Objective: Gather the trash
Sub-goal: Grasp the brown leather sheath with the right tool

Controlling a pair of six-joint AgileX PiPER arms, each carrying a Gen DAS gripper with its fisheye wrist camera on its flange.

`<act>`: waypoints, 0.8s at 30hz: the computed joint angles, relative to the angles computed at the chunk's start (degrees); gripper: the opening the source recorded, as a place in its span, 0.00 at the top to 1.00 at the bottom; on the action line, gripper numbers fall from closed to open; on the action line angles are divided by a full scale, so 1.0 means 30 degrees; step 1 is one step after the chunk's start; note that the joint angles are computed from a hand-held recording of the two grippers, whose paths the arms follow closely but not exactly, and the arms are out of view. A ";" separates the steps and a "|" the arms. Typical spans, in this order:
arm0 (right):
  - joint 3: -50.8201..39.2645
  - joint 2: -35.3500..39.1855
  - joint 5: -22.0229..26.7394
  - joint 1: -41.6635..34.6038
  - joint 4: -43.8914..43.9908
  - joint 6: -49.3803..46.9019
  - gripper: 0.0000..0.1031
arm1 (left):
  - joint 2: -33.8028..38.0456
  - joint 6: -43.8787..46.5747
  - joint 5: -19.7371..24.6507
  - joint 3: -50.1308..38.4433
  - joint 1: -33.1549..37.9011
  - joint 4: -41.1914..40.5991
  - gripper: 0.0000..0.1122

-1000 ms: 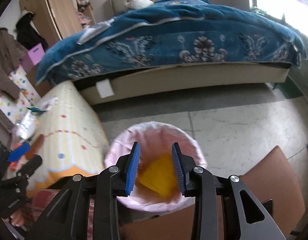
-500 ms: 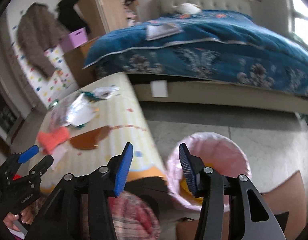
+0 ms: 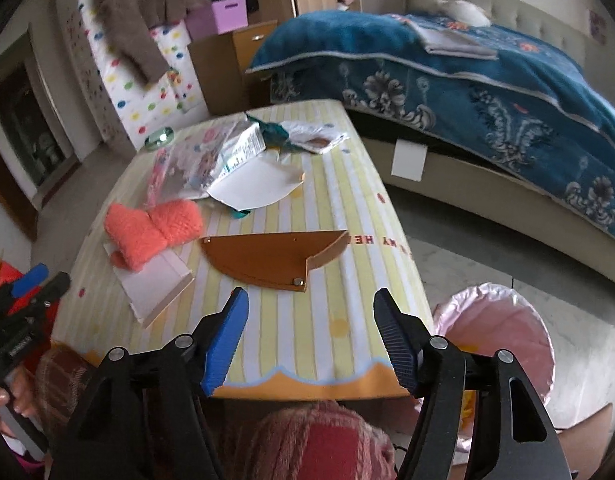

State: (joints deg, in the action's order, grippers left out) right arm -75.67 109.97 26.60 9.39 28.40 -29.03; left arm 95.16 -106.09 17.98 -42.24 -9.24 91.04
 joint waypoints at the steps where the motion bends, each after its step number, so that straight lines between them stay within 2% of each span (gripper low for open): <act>1: 0.0000 0.0000 0.0000 0.0000 0.0000 0.0000 0.36 | 0.0107 -0.0062 -0.0037 -0.0065 0.0148 0.0166 0.37; 6: -0.3004 0.2268 0.0957 0.0290 -0.0896 0.0659 0.36 | 0.1118 0.0552 -0.0185 -0.1167 0.0446 -0.0055 0.37; 14: -0.9090 0.6222 0.3614 0.0851 -0.1931 0.1466 0.36 | 0.2333 0.2124 -0.0146 -0.2606 0.0571 -0.1380 0.37; 18: -1.1229 0.7618 0.4864 0.0881 -0.2116 0.1619 0.36 | 0.2535 0.2296 -0.0092 -0.2750 0.0578 -0.1524 0.37; 20: -1.1641 0.7929 0.5488 0.0802 -0.2049 0.1647 0.36 | 0.2493 0.2262 -0.0130 -0.2677 0.0572 -0.1491 0.37; 24: -0.9849 0.6911 0.5267 0.0520 -0.1227 0.0643 0.34 | 0.2316 0.1867 -0.0132 -0.2378 0.0474 -0.1186 0.37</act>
State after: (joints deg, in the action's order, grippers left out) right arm -105.22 130.70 42.40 10.95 24.72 -27.10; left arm 102.11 -100.49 17.59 -49.37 -7.81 87.48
